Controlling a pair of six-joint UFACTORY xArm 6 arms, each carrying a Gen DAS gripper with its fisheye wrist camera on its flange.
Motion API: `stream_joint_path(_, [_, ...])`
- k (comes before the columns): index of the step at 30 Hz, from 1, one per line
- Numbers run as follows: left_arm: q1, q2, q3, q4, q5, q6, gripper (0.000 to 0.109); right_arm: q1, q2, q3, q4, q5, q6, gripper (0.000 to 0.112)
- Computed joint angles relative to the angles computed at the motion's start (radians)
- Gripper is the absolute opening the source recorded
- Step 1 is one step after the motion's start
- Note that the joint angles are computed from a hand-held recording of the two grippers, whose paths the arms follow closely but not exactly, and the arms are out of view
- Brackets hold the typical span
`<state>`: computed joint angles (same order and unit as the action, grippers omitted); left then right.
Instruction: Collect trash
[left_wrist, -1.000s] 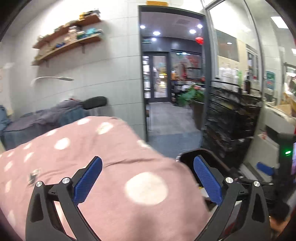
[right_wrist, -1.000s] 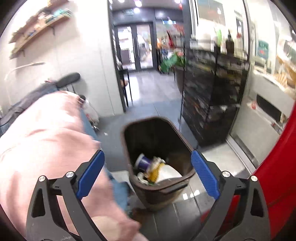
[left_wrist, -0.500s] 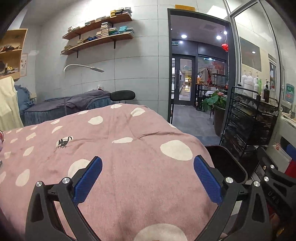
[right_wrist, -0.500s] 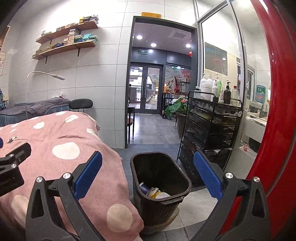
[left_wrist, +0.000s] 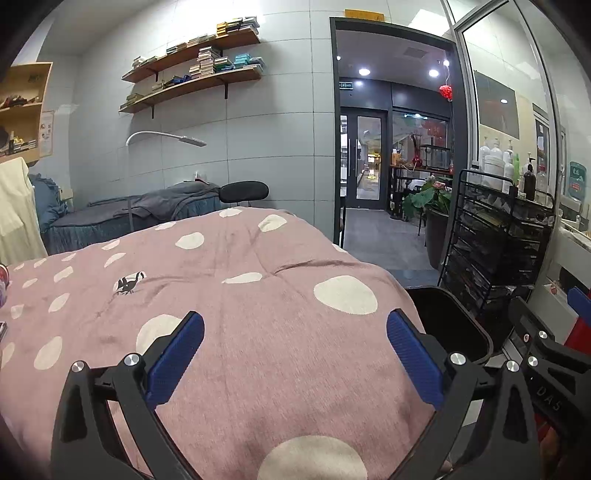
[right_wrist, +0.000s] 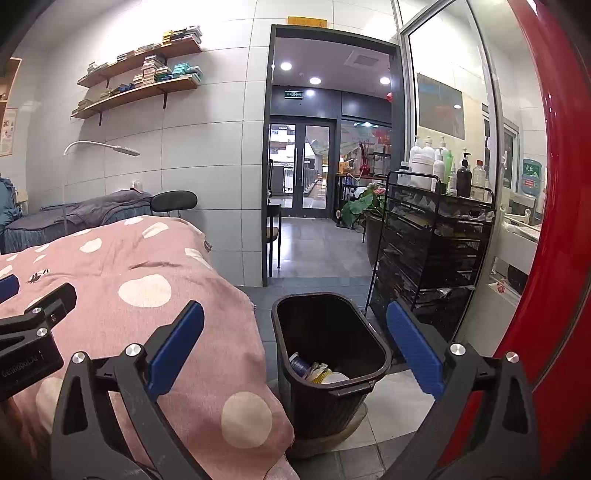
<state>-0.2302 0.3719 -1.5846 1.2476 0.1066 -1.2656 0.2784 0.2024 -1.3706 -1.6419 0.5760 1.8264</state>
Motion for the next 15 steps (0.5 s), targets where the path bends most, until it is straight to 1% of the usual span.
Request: stream_joint_path(15, [-0.001,0.001,0.0,0.001,-0.002,-0.001,0.098,-0.007,0.0,0.001,0.01,-0.015,-0.006,0.098])
